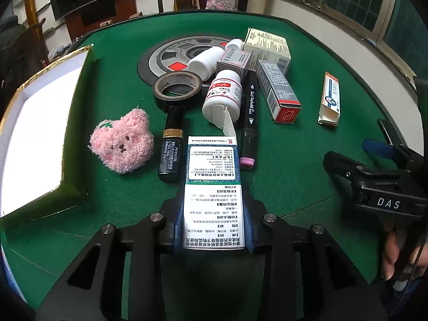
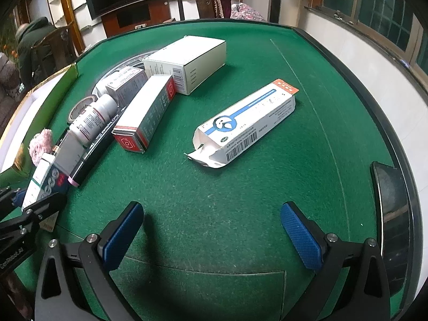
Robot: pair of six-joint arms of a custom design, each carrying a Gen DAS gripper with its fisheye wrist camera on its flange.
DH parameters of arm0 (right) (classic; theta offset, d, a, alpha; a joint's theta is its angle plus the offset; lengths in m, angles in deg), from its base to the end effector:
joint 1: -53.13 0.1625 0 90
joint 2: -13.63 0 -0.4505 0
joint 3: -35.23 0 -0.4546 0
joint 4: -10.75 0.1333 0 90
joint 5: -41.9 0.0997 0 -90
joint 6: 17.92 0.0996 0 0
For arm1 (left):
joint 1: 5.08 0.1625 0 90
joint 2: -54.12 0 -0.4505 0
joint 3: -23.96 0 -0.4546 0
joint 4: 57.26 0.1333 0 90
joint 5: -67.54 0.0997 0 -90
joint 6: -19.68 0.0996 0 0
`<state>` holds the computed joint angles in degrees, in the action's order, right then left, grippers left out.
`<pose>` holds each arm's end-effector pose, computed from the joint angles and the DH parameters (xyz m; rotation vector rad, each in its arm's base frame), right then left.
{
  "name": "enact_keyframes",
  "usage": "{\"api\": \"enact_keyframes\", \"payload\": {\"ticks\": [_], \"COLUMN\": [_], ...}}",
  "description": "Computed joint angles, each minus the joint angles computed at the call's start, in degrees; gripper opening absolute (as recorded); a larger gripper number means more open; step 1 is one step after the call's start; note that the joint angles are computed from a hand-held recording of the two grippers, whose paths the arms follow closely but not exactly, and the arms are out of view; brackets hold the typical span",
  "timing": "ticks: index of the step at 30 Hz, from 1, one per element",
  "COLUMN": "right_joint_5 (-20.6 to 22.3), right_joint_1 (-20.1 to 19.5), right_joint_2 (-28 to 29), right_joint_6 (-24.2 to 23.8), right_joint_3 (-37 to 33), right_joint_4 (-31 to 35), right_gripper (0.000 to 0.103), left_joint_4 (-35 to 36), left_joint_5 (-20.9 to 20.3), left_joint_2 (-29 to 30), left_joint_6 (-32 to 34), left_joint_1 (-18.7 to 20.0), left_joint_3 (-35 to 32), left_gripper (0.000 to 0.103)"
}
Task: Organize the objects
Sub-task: 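Grasp the white medicine box with the left tool while the right tool grasps the white-blue ointment box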
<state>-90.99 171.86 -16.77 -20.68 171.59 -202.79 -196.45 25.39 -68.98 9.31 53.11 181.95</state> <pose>0.2404 -0.3023 -0.0861 0.5147 -2.3666 0.5776 0.0495 -0.3131 0.2397 0.3108 2.3502 -0.6549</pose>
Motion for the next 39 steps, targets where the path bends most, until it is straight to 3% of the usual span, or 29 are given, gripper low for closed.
{"api": "enact_keyframes", "payload": {"ticks": [7, 16, 22, 25, 27, 28, 29, 32, 33, 34, 37, 39], "right_joint_5": [1.07, 11.72, 5.96, 1.39, -2.12, -2.77, -4.06, -10.13, -8.82, -7.3, -1.92, 1.59], "right_joint_1": [-0.33, -6.21, -5.17, -4.88, -5.64, -5.98, -6.38, -5.28, -5.33, -5.39, -6.35, -7.07], "right_joint_2": [-0.98, -5.25, -7.28, -7.04, -6.53, -6.5, -5.85, -2.16, -1.38, -1.27, -1.54, -2.69], "right_joint_6": [0.22, 4.07, 8.51, 9.97, 12.55, 13.44, 13.96, 8.2, 3.6, 0.93, -6.03, -6.36], "right_joint_3": [0.27, 4.67, 0.76, -3.92, -7.97, -9.06, -10.24, -12.64, -12.23, -11.67, -8.95, -7.33], "right_joint_4": [0.89, -7.97, -0.95, 5.23, 13.38, 15.82, 17.08, 12.12, 7.67, 5.61, -0.31, -0.73], "right_gripper": [0.103, 0.102, 0.102, 0.102, 0.101, 0.093, 0.092, 0.065, 0.048, 0.037, 0.03, 0.03], "left_joint_4": [1.87, -3.54, -3.29, -3.17, -3.17, -3.13, -3.1, -2.9, -2.97, -2.98, -2.82, -2.67], "left_joint_5": [2.14, 1.24, 1.14, 0.83, 0.61, 0.65, 0.64, 0.72, 0.65, 0.7, 1.28, 1.54], "left_joint_2": [-3.6, -2.55, -3.0, -3.27, -3.4, -3.42, -3.46, -3.62, -3.6, -3.53, -3.08, -2.92], "left_joint_6": [1.92, 6.82, 6.74, 6.85, 6.85, 6.84, 6.91, 6.86, 6.9, 6.94, 6.82, 6.69], "left_joint_1": [1.72, 3.41, 3.2, 3.25, 3.3, 3.23, 3.17, 3.04, 3.1, 3.04, 2.64, 2.52], "left_joint_3": [0.13, 0.76, 0.94, 0.95, 0.95, 0.99, 1.03, 1.1, 1.07, 1.09, 1.13, 1.11], "left_gripper": [0.034, 0.034, 0.034, 0.034, 0.034, 0.034, 0.035, 0.036, 0.036, 0.036, 0.037, 0.04]}}
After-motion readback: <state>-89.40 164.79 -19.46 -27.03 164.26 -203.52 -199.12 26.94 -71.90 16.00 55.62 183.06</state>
